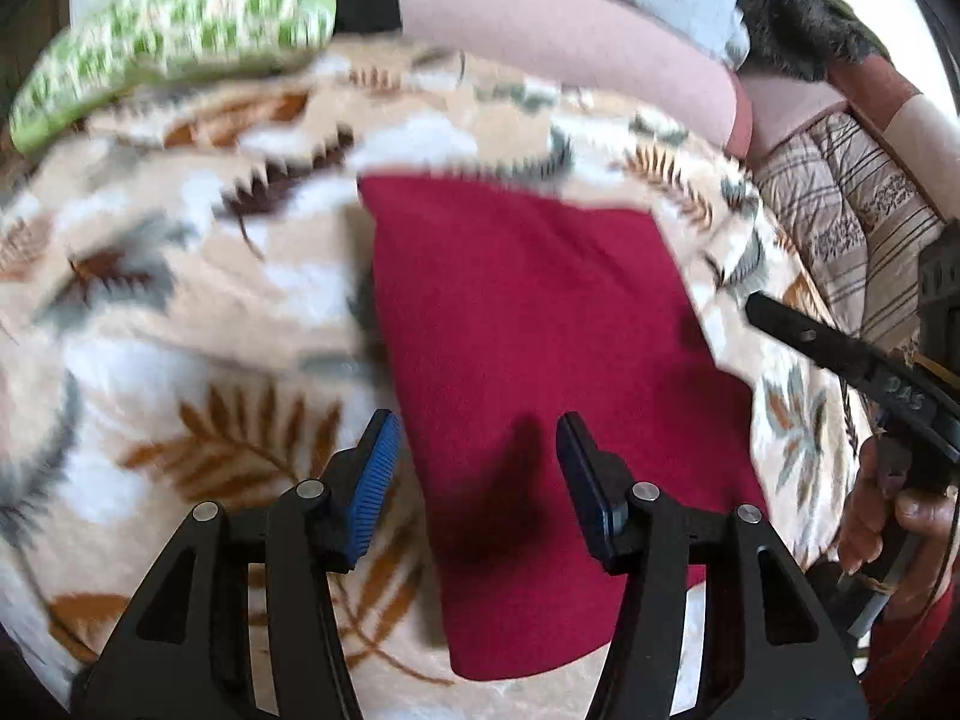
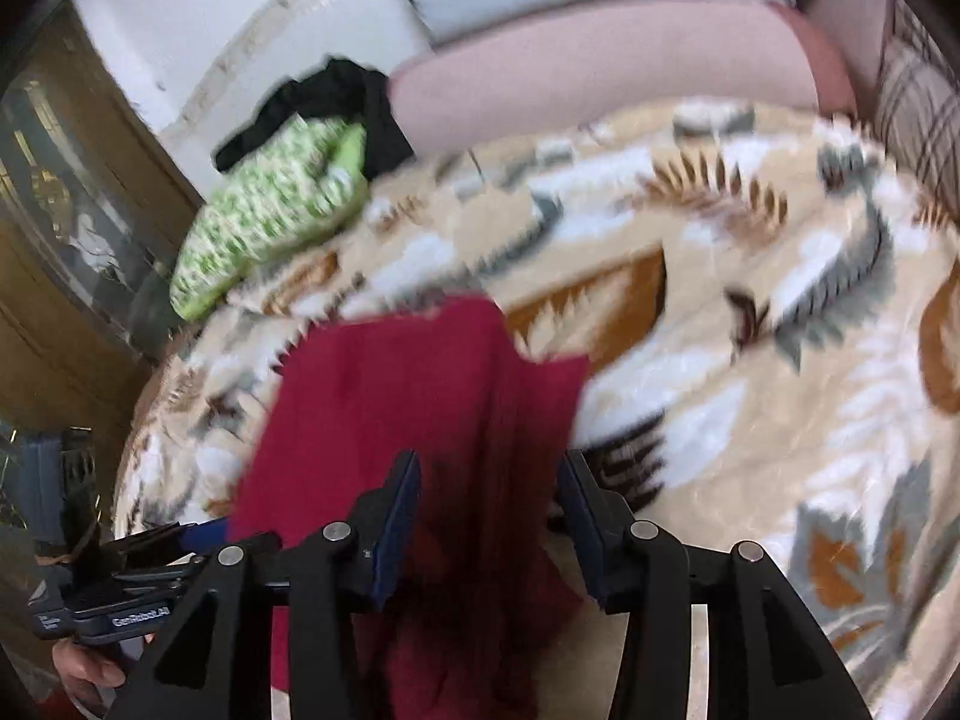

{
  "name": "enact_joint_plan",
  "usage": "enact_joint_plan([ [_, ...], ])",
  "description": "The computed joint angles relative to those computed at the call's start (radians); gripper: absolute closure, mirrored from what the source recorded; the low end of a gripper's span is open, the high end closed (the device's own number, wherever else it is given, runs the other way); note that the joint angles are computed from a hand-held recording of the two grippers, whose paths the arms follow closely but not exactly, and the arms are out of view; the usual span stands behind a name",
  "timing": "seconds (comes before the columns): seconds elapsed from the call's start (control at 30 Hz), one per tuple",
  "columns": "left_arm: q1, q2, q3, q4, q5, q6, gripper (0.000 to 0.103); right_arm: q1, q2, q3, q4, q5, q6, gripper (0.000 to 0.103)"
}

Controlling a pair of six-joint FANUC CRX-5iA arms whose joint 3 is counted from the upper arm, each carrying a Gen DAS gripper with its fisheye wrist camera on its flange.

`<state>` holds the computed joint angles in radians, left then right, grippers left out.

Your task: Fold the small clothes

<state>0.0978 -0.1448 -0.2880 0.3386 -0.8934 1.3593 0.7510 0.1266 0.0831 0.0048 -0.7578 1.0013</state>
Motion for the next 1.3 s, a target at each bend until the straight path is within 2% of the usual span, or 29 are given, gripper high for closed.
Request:
enact_joint_plan([
  [0.1,-0.022,0.02,0.028,-0.019,0.009,0.022,0.048,0.024,0.069,0.066,0.065,-0.049,-0.042,0.057],
  [0.17,-0.041,0.049,0.049,-0.036,0.013,0.05,0.048,0.001,0.135,0.144,-0.033,-0.088,0.009,0.057],
  [0.2,-0.053,0.061,0.061,-0.058,0.009,0.071,0.048,-0.017,0.149,0.163,-0.084,-0.104,0.04,0.061],
  [0.23,-0.062,0.061,0.067,-0.083,0.008,0.089,0.048,-0.024,0.162,0.175,-0.11,-0.117,0.052,0.084],
  [0.27,-0.072,0.062,0.074,-0.107,0.011,0.104,0.048,-0.017,0.156,0.159,-0.086,-0.105,0.038,0.094],
  [0.33,-0.088,0.06,0.076,-0.13,0.032,0.107,0.045,-0.011,0.116,0.105,-0.059,-0.053,0.036,0.095],
  [0.4,-0.105,0.07,0.085,-0.161,0.044,0.125,0.041,-0.003,0.092,0.056,0.008,-0.023,-0.007,0.096],
  [0.57,-0.158,0.118,0.148,-0.301,0.02,0.217,0.036,-0.027,0.132,0.057,-0.032,-0.024,-0.03,0.096],
  [0.63,-0.158,0.116,0.145,-0.302,0.023,0.228,0.035,-0.029,0.122,0.062,-0.035,-0.028,-0.03,0.095],
  [0.73,-0.149,0.11,0.134,-0.292,0.027,0.233,0.036,-0.012,0.086,0.047,0.028,-0.061,-0.084,0.077],
  [0.97,-0.149,0.103,0.127,-0.292,0.028,0.252,0.036,0.071,-0.034,-0.047,0.028,0.047,0.054,0.077],
  [1.07,-0.151,0.095,0.116,-0.293,0.039,0.265,0.036,0.099,0.025,-0.056,0.154,-0.02,-0.032,0.077],
  [1.1,-0.15,0.094,0.116,-0.292,0.032,0.263,0.036,0.091,0.05,-0.048,0.155,-0.051,-0.061,0.077],
  [1.17,-0.15,0.08,0.11,-0.296,0.025,0.269,0.036,0.071,0.031,-0.07,0.097,-0.014,-0.073,0.077],
  [1.3,-0.139,0.041,0.08,-0.289,0.044,0.298,0.036,0.103,-0.032,-0.114,0.164,0.005,-0.115,0.077],
])
